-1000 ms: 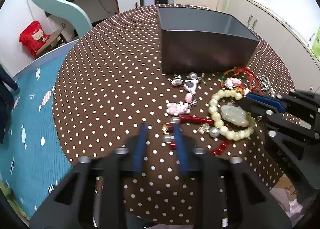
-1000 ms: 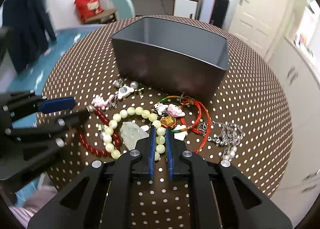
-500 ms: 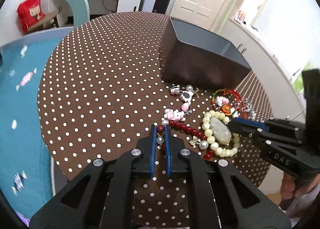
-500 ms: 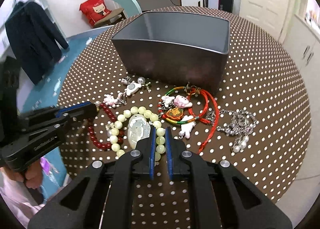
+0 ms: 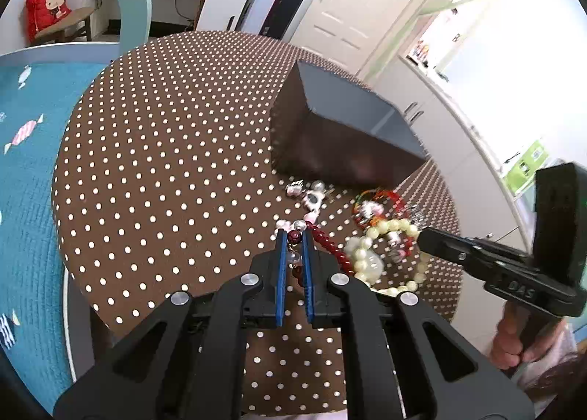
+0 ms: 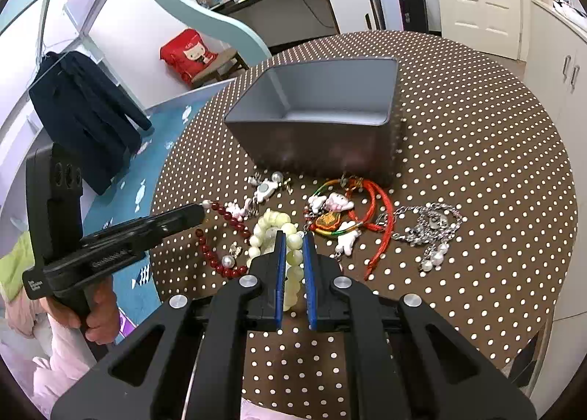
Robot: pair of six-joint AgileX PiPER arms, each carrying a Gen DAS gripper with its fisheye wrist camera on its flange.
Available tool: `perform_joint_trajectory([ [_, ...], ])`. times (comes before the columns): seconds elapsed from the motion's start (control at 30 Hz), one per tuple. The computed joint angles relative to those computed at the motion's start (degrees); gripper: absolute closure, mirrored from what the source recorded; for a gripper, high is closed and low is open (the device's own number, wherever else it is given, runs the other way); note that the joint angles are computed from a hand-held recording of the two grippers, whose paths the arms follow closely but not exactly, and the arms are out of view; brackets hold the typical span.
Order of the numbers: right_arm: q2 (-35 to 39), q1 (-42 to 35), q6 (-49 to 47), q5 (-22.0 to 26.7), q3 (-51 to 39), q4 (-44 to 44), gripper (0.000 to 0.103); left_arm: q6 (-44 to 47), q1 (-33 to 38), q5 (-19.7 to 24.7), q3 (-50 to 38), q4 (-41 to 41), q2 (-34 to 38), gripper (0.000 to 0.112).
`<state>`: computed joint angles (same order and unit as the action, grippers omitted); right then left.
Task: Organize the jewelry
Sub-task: 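Grasp the cream bead bracelet with the right tool while the left tool grasps the red bead bracelet, then lift both bracelets and carry them into the grey metal box with both tools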
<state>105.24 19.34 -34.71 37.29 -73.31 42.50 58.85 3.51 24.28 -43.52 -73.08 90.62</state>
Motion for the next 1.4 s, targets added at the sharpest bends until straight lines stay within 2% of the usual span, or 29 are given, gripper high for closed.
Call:
perform_joint_trajectory([
  [0.07,-0.1,-0.5,-0.1,0.2,-0.6,-0.2,0.095,-2.3,1.2,1.9,-0.4,2.8,-0.9,0.105],
  [0.13,-0.8,-0.6,0.2,-0.2,-0.1,-0.3,0.095,0.5,3.2,4.9,0.0,1.1,-2.1,0.105],
  [0.3,-3.9,-2.1,-4.5,-2.1,2.8,5.4,0.095,-1.0,5.1,9.1,-1.6,3.3,-4.7,0.105],
  [0.57,-5.2,-3.9,-8.3,-2.4,1.7,9.5,0.095,-6.5,2.9,9.1,-6.9,7.2,-6.0,0.105],
  [0.77,-4.6,-4.8,-8.4,-2.2,-2.2,9.5,0.095,-11.3,0.4,8.7,-13.5,10.7,-5.1,0.105],
  [1.0,0.6,-5.3,-6.5,-1.1,-11.3,7.9,0.095,-16.6,-3.8,7.2,-24.0,14.3,2.2,0.105],
  [1.13,5.5,-4.4,-0.2,-0.2,-18.6,2.1,0.095,-19.6,-5.9,4.9,-29.8,16.5,8.0,0.105],
  [1.27,11.3,-4.4,3.8,3.5,-25.8,0.6,0.095,-27.3,-7.1,5.2,-36.5,22.4,15.2,0.105],
  [1.4,15.6,-3.6,8.1,7.5,-32.6,-2.3,0.095,-33.0,-7.2,7.4,-42.6,26.7,21.7,0.105],
])
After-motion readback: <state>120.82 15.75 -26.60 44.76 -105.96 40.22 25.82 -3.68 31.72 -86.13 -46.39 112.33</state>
